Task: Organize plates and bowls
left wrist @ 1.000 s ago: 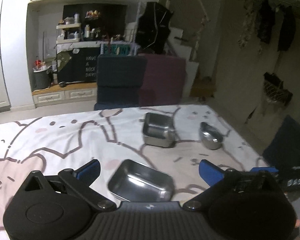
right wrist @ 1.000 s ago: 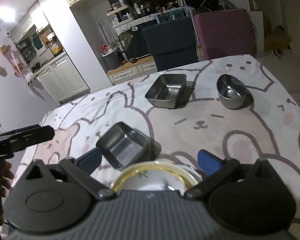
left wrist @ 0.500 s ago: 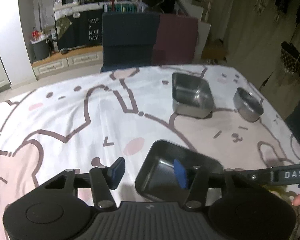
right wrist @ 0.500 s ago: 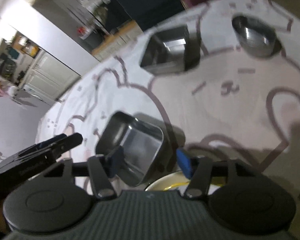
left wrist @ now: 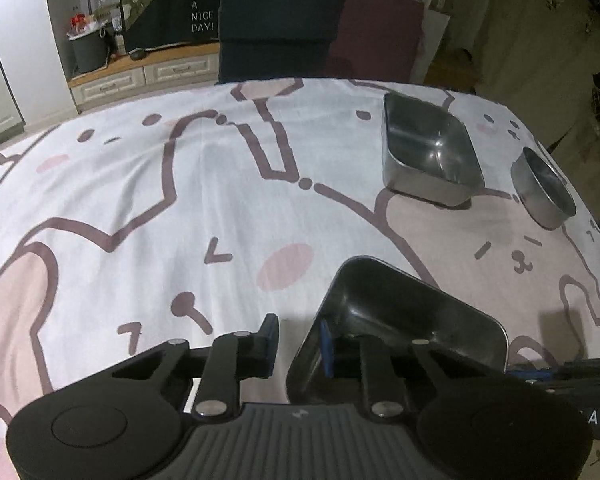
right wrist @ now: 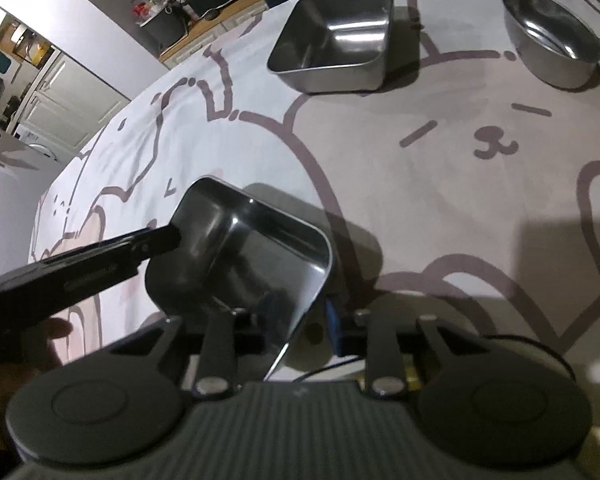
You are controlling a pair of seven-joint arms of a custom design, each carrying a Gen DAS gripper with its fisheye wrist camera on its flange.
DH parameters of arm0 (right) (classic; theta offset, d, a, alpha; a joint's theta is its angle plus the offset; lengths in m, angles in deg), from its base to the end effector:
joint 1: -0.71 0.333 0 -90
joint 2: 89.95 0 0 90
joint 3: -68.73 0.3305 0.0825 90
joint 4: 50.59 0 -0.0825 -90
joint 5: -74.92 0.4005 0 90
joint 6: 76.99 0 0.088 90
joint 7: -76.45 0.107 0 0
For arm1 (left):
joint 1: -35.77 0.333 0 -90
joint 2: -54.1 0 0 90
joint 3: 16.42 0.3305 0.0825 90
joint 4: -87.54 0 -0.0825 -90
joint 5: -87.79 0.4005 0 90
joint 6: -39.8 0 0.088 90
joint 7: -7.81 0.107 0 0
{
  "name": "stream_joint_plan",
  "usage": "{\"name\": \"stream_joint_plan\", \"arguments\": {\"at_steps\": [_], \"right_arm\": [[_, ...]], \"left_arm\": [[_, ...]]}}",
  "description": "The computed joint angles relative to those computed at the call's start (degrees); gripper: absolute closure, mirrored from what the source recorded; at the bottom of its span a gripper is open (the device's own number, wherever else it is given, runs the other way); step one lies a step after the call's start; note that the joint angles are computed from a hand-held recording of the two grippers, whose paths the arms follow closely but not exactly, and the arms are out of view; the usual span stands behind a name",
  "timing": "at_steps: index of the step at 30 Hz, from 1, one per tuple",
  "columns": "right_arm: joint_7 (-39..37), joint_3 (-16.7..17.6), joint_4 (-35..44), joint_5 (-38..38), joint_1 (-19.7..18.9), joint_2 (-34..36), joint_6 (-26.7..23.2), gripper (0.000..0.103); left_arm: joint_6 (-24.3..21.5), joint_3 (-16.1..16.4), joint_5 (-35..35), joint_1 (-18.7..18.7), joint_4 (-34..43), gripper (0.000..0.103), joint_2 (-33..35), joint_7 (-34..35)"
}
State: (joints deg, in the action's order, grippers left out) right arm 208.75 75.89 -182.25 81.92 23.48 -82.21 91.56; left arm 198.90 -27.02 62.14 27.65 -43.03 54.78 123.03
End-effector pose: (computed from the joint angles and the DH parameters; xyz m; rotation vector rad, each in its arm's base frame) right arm 0.5054 0.2808 0.3485 -1.5231 2.1426 -0.0121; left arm 0.5430 -0.1637 0.4038 -1.6001 2.3772 -0.7480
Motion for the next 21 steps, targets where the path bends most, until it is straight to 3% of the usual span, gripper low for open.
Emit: {"name": "stream_joint_plan", "arguments": {"at_steps": [2, 5, 15, 18, 21], "right_arm": [[0.12, -0.29, 0.28, -0.93, 0.18, -0.01, -0.75, 0.073], [0.25, -0.52, 0.48, -1.9, 0.16, -0.08, -1.78, 0.085], [7.05, -2.32, -1.09, -8.94, 1.28, -1.67, 2.14, 0.091], [7.98, -1.86, -1.59, -9.8, 1.42, -2.36, 3.77, 0.092], [3.81, 0.91, -2.13, -3.85, 0.24, -2.5, 6.39, 0.093]], "left_arm": [[-0.65, 0.04, -0.08, 0.05, 0.14, 0.087, 0.2, -0.06], [-0.97, 0.0, -0.66, 0.09, -0.09, 0.091, -0.11, 0.22], [0.36, 2.44, -10.44, -1.63, -5.06, 0.091, -8.25, 6.85], [0.91, 4.35, -12.77, -2.69, -7.79, 0.091, -12.38, 8.38], [2.03, 5.58, -11.13, -2.96, -11.28, 0.091, -16.75, 7.21]]}}
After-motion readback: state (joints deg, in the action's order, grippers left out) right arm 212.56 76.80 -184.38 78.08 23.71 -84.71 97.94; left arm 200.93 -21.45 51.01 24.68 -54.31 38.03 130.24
